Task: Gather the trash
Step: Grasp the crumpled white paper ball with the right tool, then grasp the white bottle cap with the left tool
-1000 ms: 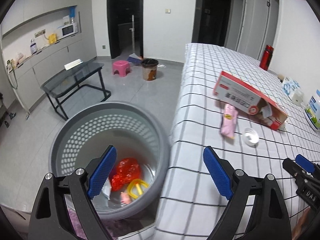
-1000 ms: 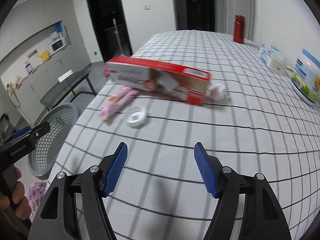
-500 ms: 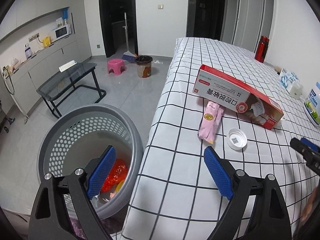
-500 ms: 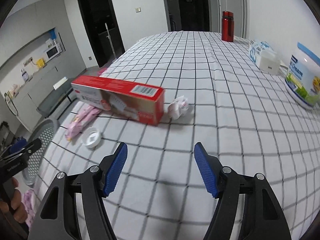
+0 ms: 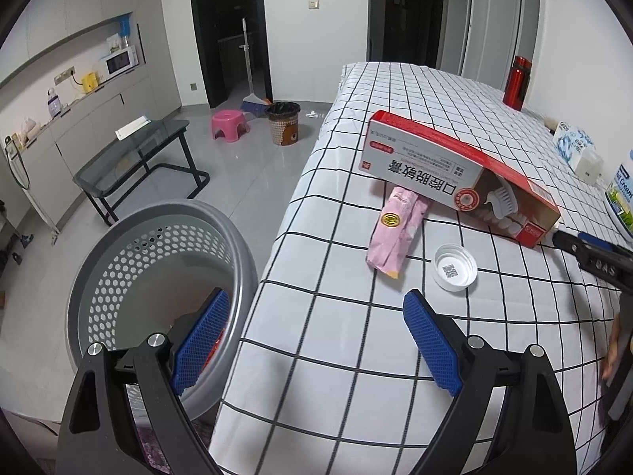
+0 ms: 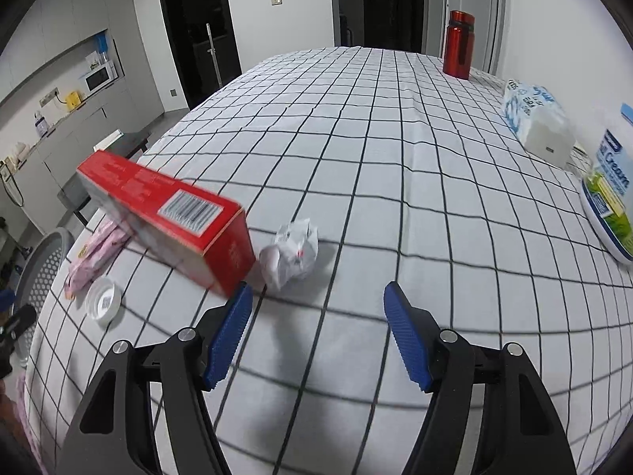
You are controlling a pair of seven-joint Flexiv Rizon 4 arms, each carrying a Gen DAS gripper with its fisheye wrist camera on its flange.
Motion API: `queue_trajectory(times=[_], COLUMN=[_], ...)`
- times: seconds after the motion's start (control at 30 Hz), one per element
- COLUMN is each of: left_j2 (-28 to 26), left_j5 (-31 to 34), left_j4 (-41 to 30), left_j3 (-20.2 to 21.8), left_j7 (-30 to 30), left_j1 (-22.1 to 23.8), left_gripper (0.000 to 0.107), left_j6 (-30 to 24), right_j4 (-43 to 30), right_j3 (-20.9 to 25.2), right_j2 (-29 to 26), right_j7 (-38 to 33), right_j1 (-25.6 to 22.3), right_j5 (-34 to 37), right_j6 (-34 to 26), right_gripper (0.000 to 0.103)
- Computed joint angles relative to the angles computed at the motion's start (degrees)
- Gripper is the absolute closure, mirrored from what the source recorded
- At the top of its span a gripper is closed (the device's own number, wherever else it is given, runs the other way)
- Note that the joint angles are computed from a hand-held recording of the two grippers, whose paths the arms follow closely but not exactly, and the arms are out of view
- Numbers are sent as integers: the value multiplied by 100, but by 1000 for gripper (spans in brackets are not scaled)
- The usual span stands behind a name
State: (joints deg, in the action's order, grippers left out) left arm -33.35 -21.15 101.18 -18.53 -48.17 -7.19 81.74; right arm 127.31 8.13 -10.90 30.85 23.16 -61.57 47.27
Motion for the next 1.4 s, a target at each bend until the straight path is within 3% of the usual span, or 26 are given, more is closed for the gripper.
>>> queue_trajectory(times=[0.3,0.37,0.47,0.7,1.0,1.4], left_j2=[-18,-17,-3,38,25,-206], left_j5=[93,99,45,-5,16,419], left_j4=[-24,-28,-31,75,88,-403], left_j3=[109,113,68,-22,-72,549], left_j7=[-77,-89,-81,6,4,-662], left_j1=[-114,-115,-71,-66,-203,-904], left_gripper=[19,19,19,19,19,19], left_j6=[-41,-60,-190,-73,-45,-517], right_j4=[-201,-270,-303,-154,-5,265], right_j3=[-141,-144,-170,-142,273,461], right_j2=[-235,-293,-343,-163,198,504], right_j7=[-552,-601,-673,-243,278,1159], right_j1=[-127,-80,-62,12,348,544], right_j5=[127,171,218,37,293,-144], right_j6=[149,115,167,85,-518,-736], right_gripper=[39,57,69,70,70,69])
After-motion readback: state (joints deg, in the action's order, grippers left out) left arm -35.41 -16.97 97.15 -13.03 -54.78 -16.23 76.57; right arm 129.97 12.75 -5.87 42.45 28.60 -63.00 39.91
